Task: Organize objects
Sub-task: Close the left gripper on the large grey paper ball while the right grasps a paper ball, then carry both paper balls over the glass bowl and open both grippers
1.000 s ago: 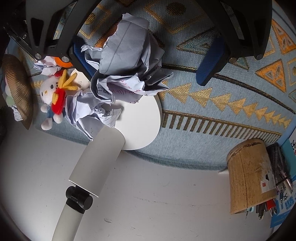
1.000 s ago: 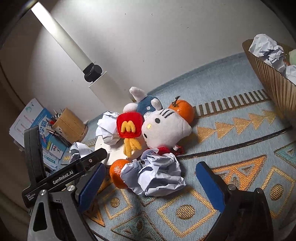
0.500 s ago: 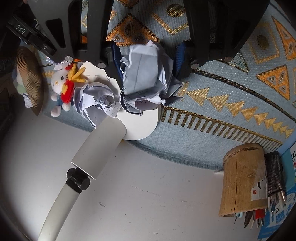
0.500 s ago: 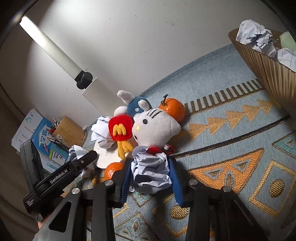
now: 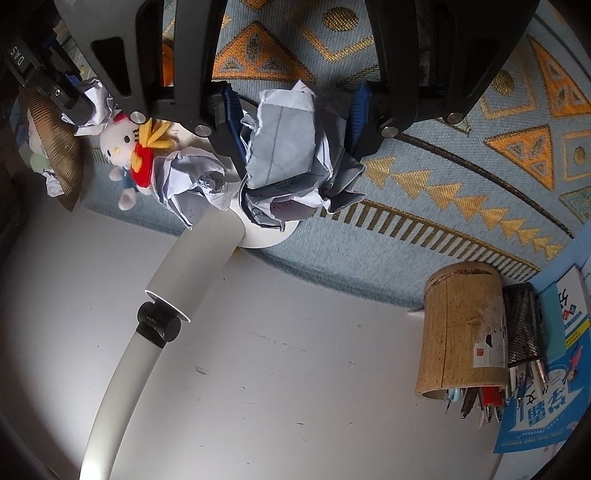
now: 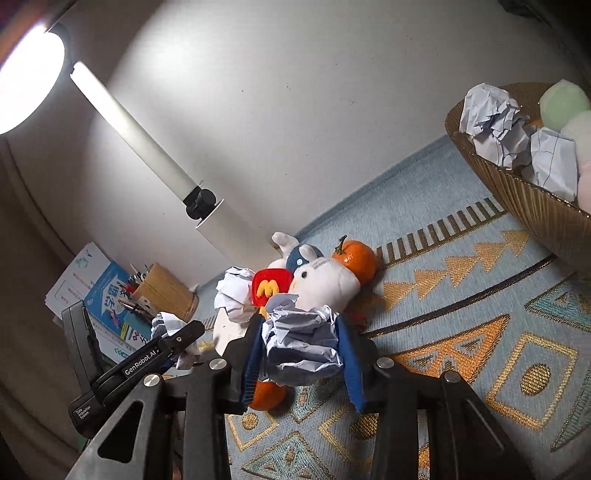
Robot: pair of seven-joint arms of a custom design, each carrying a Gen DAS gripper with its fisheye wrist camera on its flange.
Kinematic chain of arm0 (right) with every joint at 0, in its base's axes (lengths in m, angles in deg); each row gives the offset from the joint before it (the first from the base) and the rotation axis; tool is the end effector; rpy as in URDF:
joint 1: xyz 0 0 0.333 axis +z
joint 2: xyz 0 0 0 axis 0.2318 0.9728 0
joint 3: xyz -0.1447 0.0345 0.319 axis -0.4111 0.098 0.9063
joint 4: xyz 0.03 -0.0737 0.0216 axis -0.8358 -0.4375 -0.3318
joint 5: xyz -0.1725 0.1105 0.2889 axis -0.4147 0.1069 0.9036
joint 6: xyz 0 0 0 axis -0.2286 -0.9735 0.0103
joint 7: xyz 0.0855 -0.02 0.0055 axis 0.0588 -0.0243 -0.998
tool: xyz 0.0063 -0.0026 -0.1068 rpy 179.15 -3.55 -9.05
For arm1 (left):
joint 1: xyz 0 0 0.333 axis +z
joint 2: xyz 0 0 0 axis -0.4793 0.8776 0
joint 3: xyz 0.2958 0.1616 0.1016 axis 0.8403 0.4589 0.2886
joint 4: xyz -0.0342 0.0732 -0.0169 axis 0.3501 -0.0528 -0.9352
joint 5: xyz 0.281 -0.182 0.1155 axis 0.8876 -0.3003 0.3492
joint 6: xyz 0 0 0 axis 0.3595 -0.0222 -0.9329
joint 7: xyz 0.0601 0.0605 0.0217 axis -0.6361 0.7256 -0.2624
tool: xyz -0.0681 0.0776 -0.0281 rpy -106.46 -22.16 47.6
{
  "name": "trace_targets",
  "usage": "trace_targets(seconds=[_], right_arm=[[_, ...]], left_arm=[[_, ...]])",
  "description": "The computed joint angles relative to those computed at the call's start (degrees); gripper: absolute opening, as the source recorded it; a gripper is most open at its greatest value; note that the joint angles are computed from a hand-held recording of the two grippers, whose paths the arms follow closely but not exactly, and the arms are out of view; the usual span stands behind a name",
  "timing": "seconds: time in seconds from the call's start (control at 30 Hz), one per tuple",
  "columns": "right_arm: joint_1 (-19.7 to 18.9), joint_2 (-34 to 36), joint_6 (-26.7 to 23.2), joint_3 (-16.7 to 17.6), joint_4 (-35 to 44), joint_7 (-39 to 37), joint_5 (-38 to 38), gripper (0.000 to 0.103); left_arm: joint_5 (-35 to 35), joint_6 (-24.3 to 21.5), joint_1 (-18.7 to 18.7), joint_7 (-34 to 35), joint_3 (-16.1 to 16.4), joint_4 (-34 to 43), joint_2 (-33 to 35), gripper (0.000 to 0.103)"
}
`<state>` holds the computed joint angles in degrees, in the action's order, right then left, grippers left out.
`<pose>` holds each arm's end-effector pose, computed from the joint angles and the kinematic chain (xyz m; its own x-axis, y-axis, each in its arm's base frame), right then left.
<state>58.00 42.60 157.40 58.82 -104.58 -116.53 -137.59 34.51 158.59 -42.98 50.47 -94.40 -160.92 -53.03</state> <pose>0.4116 0.4882 0.4610 -0.2655 -0.7698 -0.5805 -0.3604 0.6377 -0.6808 0.5112 -0.3534 0.4455 -0.4188 -0.8567 0.3011 -0.6849 0.0803 -0.7242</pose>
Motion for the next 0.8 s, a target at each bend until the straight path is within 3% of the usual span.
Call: trace_targets(seconds=[0.17,0.3,0.4,0.53,0.63,0.73,0.77,0.8], right_arm=[[0.81,0.62,-0.83,-0.01,1.48,-2.21,-1.4,0.038],[1.57,1.36,-1.39,-0.21,2.94,-4.43,-2.33,0.038],[1.69,1.6,-0.9,-0.39,3.29,-4.98,-2.69,0.038],[1.81,1.51,-0.91,-0.57,3.07,-4.26,-2.55,0.038],[2.22,1.04,-2.04,-0.63,2.35,-2.82,-3.28,0.038],[2.95,-1.66,-4.46,-0.33,0.37,0.21,-6.24,0.038],[3.26,-3.5,-6.19,-0.02,-1.04,2.13,-7.93,0.038],[3.49,-5.52,-8.6,0.58,-2.43,2.9,-8.97,0.038]], left_arm=[[0.15,-0.06,-1.28,-0.28,1.63,-0.56,-0.82,0.043],[0.12,-0.53,-0.37,0.14,0.74,-0.96,-0.88,0.044],[0.18,0.12,-4.44,-1.34,4.61,-0.83,-0.4,0.044],[0.56,0.54,-5.0,-1.82,5.37,-1.03,-0.59,0.044],[1.29,4.72,-9.44,-1.33,11.03,-0.42,0.86,0.043],[-3.71,11.7,-22.69,5.1,24.47,-3.46,-0.86,0.043],[-6.33,12.9,-25.36,8.02,26.52,-4.18,-1.32,0.043],[-7.81,12.89,-26.32,9.36,26.57,-4.46,-2.15,0.044]])
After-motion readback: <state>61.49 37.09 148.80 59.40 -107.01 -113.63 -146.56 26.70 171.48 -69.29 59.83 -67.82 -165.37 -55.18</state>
